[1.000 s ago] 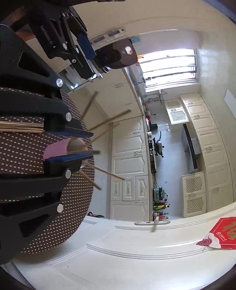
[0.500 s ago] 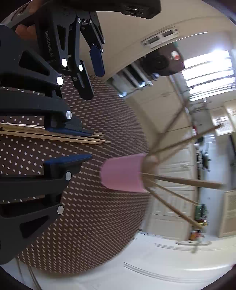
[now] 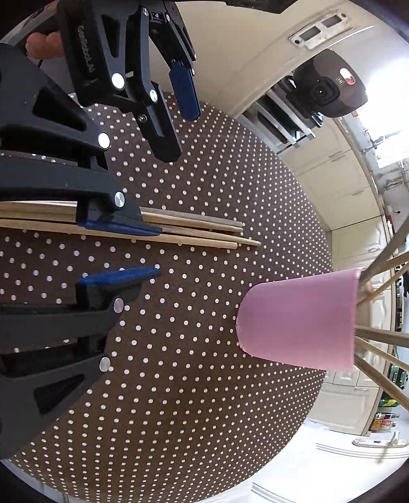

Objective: Organize utensils
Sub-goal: 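Move both open tools back down to the remaining chopsticks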

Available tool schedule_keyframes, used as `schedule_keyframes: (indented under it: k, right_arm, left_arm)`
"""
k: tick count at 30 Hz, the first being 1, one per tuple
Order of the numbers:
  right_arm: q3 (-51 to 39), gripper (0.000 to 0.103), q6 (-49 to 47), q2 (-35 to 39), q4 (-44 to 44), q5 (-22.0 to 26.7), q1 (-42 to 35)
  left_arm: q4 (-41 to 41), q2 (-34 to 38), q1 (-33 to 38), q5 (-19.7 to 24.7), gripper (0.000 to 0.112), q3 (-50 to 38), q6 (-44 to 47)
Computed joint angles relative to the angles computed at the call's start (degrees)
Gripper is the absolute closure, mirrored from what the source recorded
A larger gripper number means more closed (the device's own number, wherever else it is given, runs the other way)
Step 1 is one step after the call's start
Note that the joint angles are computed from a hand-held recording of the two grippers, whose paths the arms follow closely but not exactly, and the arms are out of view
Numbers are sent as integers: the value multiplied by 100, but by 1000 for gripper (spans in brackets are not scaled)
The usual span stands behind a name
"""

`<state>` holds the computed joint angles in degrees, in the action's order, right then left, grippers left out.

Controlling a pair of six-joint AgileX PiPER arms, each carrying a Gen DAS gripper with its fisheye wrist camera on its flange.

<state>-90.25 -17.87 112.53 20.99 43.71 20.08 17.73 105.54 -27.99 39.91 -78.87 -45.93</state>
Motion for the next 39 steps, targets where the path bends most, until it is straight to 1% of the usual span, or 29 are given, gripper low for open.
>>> schedule_keyframes:
  k: [6,9,16,21,25,30,36,38,39]
  right_arm:
    - [-240,84,0,223,16,126,43]
    - [-340,84,81,274,-170,126,122]
    - [-912,85,401,661,-571,288,296]
    - [-1124,86,520,733,-699,538,283]
    - [-959,86,281,639,-361,618,34]
    - [-748,86,-21,545,33,612,-119]
    - [-574,86,-203,432,189,595,-193]
    - [-534,86,-387,396,302,675,-338]
    - [-597,86,-374,432,293,704,-338]
  left_arm:
    - [-41,119,75,23,45,-86,56]
    - [44,186,95,30,45,-108,-18]
    - [-31,311,219,22,45,-196,-54]
    - [-341,479,258,-67,45,-340,144]
    - [-485,787,197,47,45,-697,263]
    - [-68,1017,12,301,45,-1006,-60]
    - [36,1184,-55,422,46,-1250,-207]
    - [116,1257,-77,465,45,-1348,-285]
    - [129,1379,-89,573,45,-1563,-272]
